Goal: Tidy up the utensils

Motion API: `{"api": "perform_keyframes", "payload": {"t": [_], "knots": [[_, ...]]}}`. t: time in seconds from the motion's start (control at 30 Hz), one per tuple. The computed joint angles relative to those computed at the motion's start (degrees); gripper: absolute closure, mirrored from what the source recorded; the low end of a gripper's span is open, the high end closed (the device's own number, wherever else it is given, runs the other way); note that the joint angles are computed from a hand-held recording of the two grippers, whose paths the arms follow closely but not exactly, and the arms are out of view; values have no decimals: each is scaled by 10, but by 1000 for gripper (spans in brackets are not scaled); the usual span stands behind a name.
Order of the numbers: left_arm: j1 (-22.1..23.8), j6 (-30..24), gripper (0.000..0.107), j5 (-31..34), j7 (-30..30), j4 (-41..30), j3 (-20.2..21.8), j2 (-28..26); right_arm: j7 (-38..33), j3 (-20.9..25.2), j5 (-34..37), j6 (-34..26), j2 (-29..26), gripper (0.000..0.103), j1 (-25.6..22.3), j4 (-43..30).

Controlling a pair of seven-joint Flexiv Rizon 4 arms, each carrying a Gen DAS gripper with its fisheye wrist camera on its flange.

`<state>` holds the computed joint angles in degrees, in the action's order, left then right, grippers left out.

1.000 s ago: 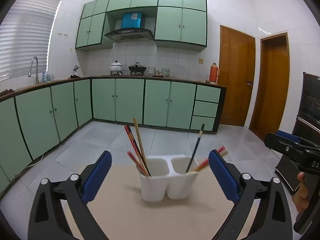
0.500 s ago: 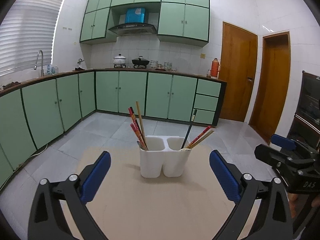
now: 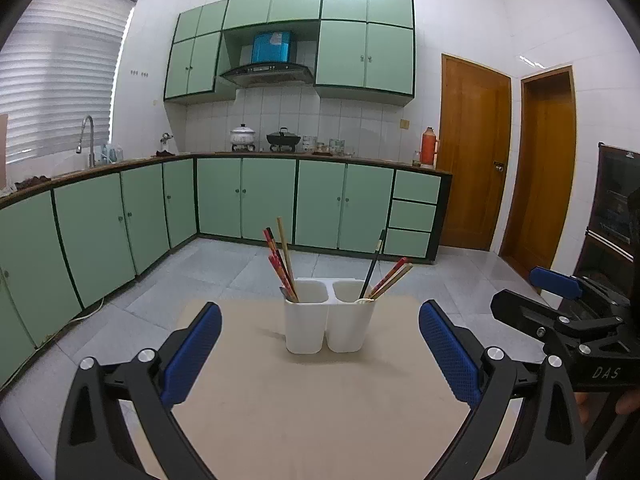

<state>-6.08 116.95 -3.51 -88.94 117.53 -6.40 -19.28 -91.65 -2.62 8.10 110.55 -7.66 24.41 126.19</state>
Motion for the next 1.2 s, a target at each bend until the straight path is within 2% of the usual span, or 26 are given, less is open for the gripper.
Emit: {"api": "perform_keyframes", "payload": {"t": [0.17,0.33,0.83,1.2], "knots": [[-1,10,10,4,-4,9,2,7,-7,6,4,7,8,5,-3,5],[-4,18,10,3,-8,16,5,12,-36,-3,34,5,18,5,17,7],[-5,23,10,4,-10,24,8,17,-33,23,26,8,16,5,-8,4],[-14,30,10,-4,-1,32,15,21,-32,25,21,9,14,5,-12,3]]}}
